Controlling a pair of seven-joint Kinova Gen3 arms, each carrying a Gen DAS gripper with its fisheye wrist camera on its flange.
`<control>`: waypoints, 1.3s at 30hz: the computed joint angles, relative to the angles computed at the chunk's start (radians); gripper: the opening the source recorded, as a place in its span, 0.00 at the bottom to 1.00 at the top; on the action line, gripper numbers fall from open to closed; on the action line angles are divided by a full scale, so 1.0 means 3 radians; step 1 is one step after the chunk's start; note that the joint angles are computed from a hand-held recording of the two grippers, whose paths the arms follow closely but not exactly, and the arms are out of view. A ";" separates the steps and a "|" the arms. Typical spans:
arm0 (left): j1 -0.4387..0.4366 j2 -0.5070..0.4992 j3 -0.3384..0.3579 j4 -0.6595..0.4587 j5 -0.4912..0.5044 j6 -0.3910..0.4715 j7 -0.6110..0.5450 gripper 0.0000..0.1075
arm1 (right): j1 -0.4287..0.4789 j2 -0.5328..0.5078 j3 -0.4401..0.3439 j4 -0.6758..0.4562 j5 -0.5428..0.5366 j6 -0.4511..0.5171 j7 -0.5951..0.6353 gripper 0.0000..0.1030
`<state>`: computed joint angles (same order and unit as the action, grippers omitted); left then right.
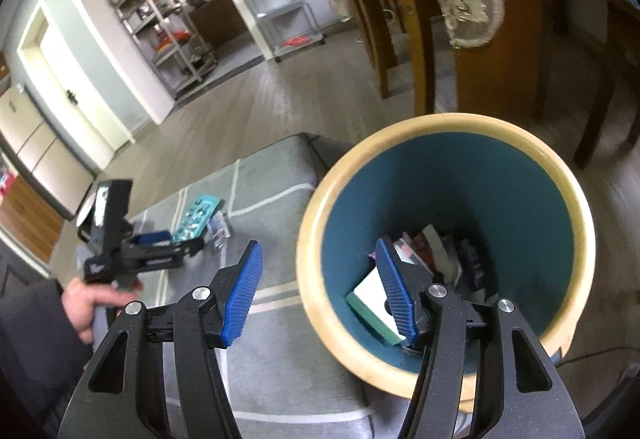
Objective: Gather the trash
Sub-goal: 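Grasp the teal blister pack with the left tool while the right tool grasps the small medicine packet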
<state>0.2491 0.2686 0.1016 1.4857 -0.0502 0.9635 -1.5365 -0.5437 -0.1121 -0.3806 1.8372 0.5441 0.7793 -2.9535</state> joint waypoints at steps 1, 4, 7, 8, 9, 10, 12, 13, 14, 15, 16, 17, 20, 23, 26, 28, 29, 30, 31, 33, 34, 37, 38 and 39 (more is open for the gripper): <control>-0.0016 0.0021 0.0014 -0.0025 0.0014 -0.0005 -0.0063 0.84 | -0.0012 0.0019 0.0002 -0.0018 -0.0011 -0.0010 0.0050 0.58; -0.0068 0.0062 0.0029 -0.0080 0.0074 -0.0012 -0.0225 0.84 | -0.0068 0.0100 0.0007 -0.0090 -0.0022 -0.0016 0.0190 0.58; -0.0108 0.0036 0.0043 -0.0018 0.0144 -0.0114 -0.0391 0.79 | -0.0151 0.0195 0.0032 -0.0184 -0.0038 0.0020 0.0339 0.59; -0.0132 0.0006 0.0053 0.0027 0.0184 -0.0166 -0.0465 0.73 | -0.0185 0.0233 0.0045 -0.0225 -0.0049 0.0043 0.0400 0.58; -0.0139 -0.0014 0.0055 0.0052 0.0209 -0.0193 -0.0502 0.69 | -0.0221 0.0260 0.0057 -0.0245 -0.0048 0.0045 0.0434 0.58; -0.0133 -0.0042 0.0055 0.0084 0.0223 -0.0204 -0.0511 0.63 | -0.0250 0.0284 0.0078 -0.0266 -0.0061 0.0040 0.0478 0.58; -0.0133 -0.0031 0.0049 0.0041 0.0243 -0.0133 -0.0526 0.63 | -0.0306 0.0342 0.0118 -0.0320 -0.0103 0.0044 0.0581 0.58; -0.0141 -0.0037 0.0048 0.0042 0.0269 -0.0114 -0.0533 0.63 | -0.0337 0.0381 0.0133 -0.0357 -0.0116 0.0052 0.0620 0.58; -0.0155 -0.0050 0.0038 0.0041 0.0298 -0.0079 -0.0518 0.63 | -0.0365 0.0423 0.0153 -0.0394 -0.0138 0.0055 0.0675 0.58; -0.0164 -0.0072 0.0029 0.0063 0.0326 -0.0065 -0.0492 0.63 | -0.0393 0.0475 0.0175 -0.0442 -0.0168 0.0060 0.0752 0.58; -0.0189 -0.0082 0.0020 0.0055 0.0370 -0.0025 -0.0467 0.63 | -0.0419 0.0516 0.0201 -0.0482 -0.0197 0.0061 0.0822 0.58; -0.0230 -0.0109 0.0007 0.0055 0.0441 0.0024 -0.0431 0.63 | -0.0442 0.0564 0.0229 -0.0530 -0.0232 0.0063 0.0902 0.58; -0.0344 -0.0218 -0.0014 0.0111 0.0625 0.0083 -0.0394 0.63 | -0.0498 0.0696 0.0314 -0.0671 -0.0345 0.0062 0.1144 0.58; -0.0450 -0.0399 -0.0043 0.0206 0.0783 0.0093 -0.0391 0.63 | -0.0558 0.0868 0.0391 -0.0846 -0.0439 0.0095 0.1407 0.58; -0.0581 -0.0646 -0.0093 0.0365 0.1033 0.0064 -0.0472 0.63 | -0.0634 0.1107 0.0466 -0.1117 -0.0521 0.0219 0.1713 0.59; -0.0664 -0.0814 -0.0153 0.0511 0.1209 0.0018 -0.0533 0.63 | -0.0694 0.1261 0.0528 -0.1315 -0.0561 0.0336 0.1880 0.59; -0.0701 -0.0875 -0.0188 0.0563 0.1294 0.0014 -0.0563 0.63 | -0.0713 0.1320 0.0562 -0.1384 -0.0587 0.0369 0.1954 0.59; -0.0720 -0.0968 -0.0260 0.0657 0.1402 -0.0004 -0.0574 0.63 | -0.0725 0.1401 0.0587 -0.1483 -0.0620 0.0408 0.2054 0.59; -0.0773 -0.1002 -0.0270 0.0689 0.1456 -0.0008 -0.0602 0.63 | -0.0738 0.1484 0.0612 -0.1588 -0.0655 0.0455 0.2153 0.59; -0.0811 -0.1082 -0.0319 0.0773 0.1552 -0.0045 -0.0617 0.63 | -0.0766 0.1652 0.0661 -0.1815 -0.0723 0.0584 0.2340 0.59; -0.0819 -0.1100 -0.0332 0.0799 0.1592 -0.0079 -0.0636 0.63 | -0.0774 0.1712 0.0685 -0.1899 -0.0770 0.0630 0.2417 0.59; -0.0830 -0.1097 -0.0346 0.0825 0.1669 -0.0157 -0.0631 0.63 | -0.0843 0.1965 0.0779 -0.2263 -0.0828 0.0912 0.2648 0.58; -0.0832 -0.1082 -0.0346 0.0829 0.1691 -0.0177 -0.0622 0.63 | -0.0862 0.2024 0.0811 -0.2351 -0.0841 0.0970 0.2701 0.58; -0.0832 -0.1090 -0.0344 0.0844 0.1697 -0.0189 -0.0620 0.63 | -0.0879 0.2065 0.0838 -0.2406 -0.0858 0.1004 0.2735 0.58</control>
<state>-0.0007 -0.0584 -0.0016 1.7389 0.4589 0.9069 -1.7224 -0.8075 0.5074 -0.1291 1.1153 0.2868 1.0804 -2.1330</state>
